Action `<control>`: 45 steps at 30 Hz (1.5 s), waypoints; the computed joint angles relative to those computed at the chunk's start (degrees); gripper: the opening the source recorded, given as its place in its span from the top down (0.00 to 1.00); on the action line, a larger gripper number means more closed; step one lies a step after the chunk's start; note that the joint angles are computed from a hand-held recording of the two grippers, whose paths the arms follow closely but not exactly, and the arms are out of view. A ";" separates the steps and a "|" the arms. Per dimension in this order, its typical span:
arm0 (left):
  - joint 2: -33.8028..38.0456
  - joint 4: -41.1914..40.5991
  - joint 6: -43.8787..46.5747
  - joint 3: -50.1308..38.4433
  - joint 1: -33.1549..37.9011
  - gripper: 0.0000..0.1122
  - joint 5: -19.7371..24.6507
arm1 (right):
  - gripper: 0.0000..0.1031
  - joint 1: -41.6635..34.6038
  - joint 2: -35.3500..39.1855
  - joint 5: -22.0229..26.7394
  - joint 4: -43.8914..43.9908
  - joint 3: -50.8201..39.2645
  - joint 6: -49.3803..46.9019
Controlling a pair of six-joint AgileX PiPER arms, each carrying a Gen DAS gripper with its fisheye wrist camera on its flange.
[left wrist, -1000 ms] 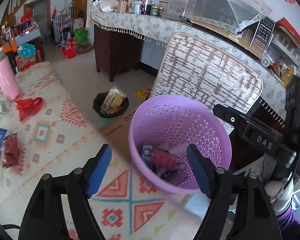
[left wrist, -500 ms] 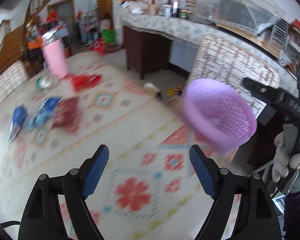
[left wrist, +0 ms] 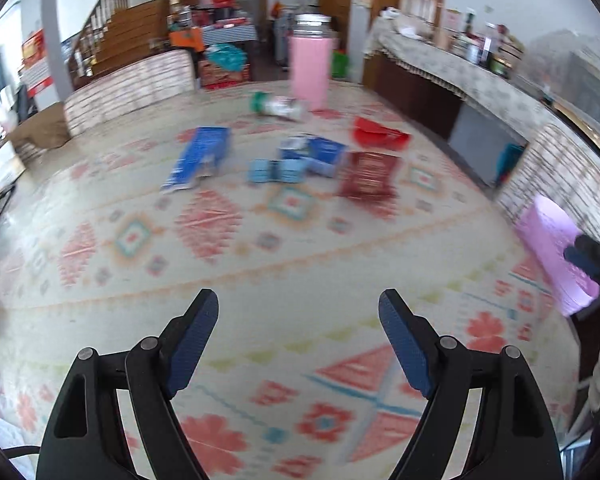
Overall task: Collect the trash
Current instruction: 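Return both tools to the table toward the blue wrapper and red snack bag, then grasp the blue printed wrapper with the left gripper while the right grasps the red snack bag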
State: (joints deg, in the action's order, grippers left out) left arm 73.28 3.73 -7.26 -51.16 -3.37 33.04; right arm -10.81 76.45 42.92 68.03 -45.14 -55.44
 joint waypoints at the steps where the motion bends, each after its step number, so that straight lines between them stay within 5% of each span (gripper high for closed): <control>1: 0.54 -0.16 1.10 -0.66 1.58 0.27 0.11 | 0.16 2.82 0.28 -1.76 -1.80 -0.49 2.04; 6: 7.25 -1.52 5.72 -8.37 8.94 0.27 0.16 | 0.16 14.17 5.55 -8.54 -7.18 -5.84 9.27; 9: 15.17 5.36 0.89 -16.77 9.97 0.27 0.35 | 0.16 17.90 10.93 -8.91 -8.08 -11.13 11.98; 14: 29.09 5.89 0.90 -32.89 11.55 0.27 5.04 | 0.16 25.24 21.05 -13.09 -16.74 -21.87 22.27; 28: 54.46 -0.99 6.28 -67.82 12.99 0.27 20.16 | 0.16 29.92 38.18 -11.50 -35.64 -45.08 45.18; 42: 56.09 -3.55 4.56 -66.70 13.25 0.27 20.86 | 0.19 31.59 42.18 -10.20 -44.02 -50.60 52.58; 45: 53.58 -1.94 3.09 -62.35 12.54 0.45 18.71 | 0.24 32.29 42.33 -10.35 -45.77 -50.99 53.80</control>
State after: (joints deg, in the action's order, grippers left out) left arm 126.86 1.80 -4.16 -113.51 9.17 51.75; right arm 21.48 118.78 32.57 22.27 -96.13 -1.63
